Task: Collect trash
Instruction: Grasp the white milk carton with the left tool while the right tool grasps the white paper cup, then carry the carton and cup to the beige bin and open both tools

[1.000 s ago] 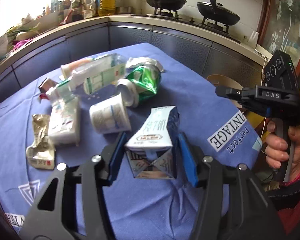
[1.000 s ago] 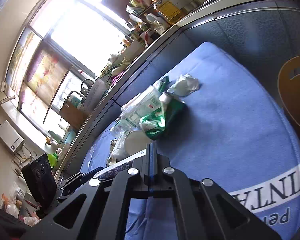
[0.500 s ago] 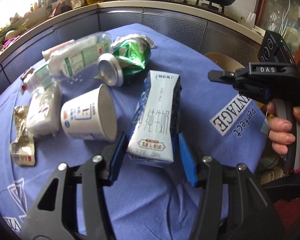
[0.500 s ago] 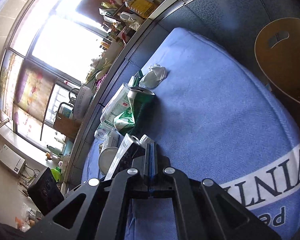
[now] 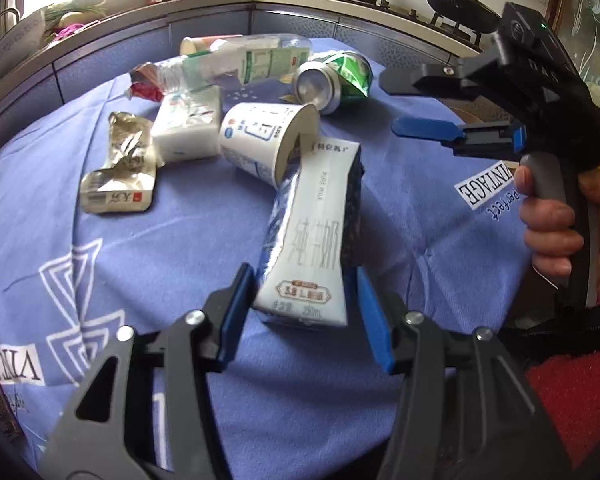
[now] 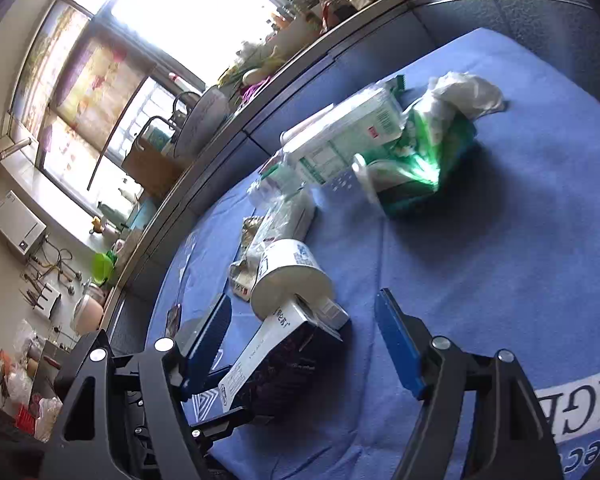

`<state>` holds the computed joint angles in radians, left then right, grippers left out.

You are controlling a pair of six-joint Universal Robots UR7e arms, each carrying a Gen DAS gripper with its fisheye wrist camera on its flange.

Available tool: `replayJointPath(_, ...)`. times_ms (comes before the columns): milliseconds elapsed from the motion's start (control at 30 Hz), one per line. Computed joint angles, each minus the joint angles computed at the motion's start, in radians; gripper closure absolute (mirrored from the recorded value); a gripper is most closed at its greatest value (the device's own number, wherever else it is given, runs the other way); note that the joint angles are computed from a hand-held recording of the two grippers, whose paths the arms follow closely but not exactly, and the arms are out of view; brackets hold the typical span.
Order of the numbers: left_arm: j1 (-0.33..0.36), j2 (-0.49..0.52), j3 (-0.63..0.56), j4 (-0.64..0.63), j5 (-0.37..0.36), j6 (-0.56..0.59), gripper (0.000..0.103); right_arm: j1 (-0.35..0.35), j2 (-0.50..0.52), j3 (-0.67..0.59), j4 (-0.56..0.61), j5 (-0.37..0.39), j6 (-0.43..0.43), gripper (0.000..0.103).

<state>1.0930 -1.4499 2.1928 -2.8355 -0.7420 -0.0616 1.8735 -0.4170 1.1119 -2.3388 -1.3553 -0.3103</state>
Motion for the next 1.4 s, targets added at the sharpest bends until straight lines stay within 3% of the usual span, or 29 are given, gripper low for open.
replayJointPath(67,-0.003,-0.015,0.019,-0.012,0.002,-0.001,0.052,0.018,0.023,-0.032,0.004,-0.035,0.018,0.046)
replayJointPath(167,-0.006,-0.034,0.042,-0.038,0.002,-0.004,0.052,0.07,0.042,-0.03,-0.09,-0.177,-0.121,0.049)
replayJointPath(300,-0.004,-0.056,0.059,-0.048,0.002,-0.021,0.052,0.095,0.066,-0.037,-0.098,-0.279,-0.233,0.058)
replayJointPath(400,-0.005,-0.062,0.066,-0.048,0.001,-0.032,0.052,0.091,0.086,-0.059,-0.047,-0.299,-0.26,0.067)
replayJointPath(567,-0.016,-0.065,0.077,-0.046,0.02,-0.045,0.052,0.098,0.141,-0.135,0.009,-0.296,-0.301,0.068)
replayJointPath(633,-0.02,-0.066,0.079,-0.043,0.025,-0.047,0.052,0.098,0.171,-0.185,0.046,-0.285,-0.301,0.072)
replayJointPath(667,-0.023,-0.069,0.082,-0.039,0.029,-0.05,0.052,0.095,0.186,-0.214,0.079,-0.269,-0.303,0.08)
replayJointPath(700,-0.023,-0.064,0.076,-0.037,0.038,-0.049,0.052,0.093,0.195,-0.23,0.092,-0.263,-0.298,0.094)
replayJointPath(733,-0.028,-0.061,0.077,-0.039,0.049,-0.049,0.052,0.09,0.19,-0.221,0.073,-0.258,-0.285,0.096)
replayJointPath(833,-0.055,-0.05,0.08,-0.077,0.084,-0.022,0.053,0.073,0.131,-0.139,-0.025,-0.213,-0.254,0.099)
replayJointPath(900,-0.063,-0.035,0.063,-0.093,0.07,0.009,0.053,0.058,0.082,-0.075,-0.101,-0.209,-0.238,0.099)
replayJointPath(1100,-0.067,0.063,-0.033,-0.109,-0.068,0.158,0.053,-0.015,-0.051,0.076,-0.256,-0.219,-0.189,0.099)
replayJointPath(1233,-0.059,0.166,-0.13,-0.085,-0.153,0.233,0.053,-0.061,-0.099,0.124,-0.367,-0.278,-0.153,0.099)
replayJointPath(1400,-0.037,0.314,-0.308,-0.03,-0.232,0.284,0.054,-0.121,-0.102,0.08,-0.503,-0.369,-0.062,0.099)
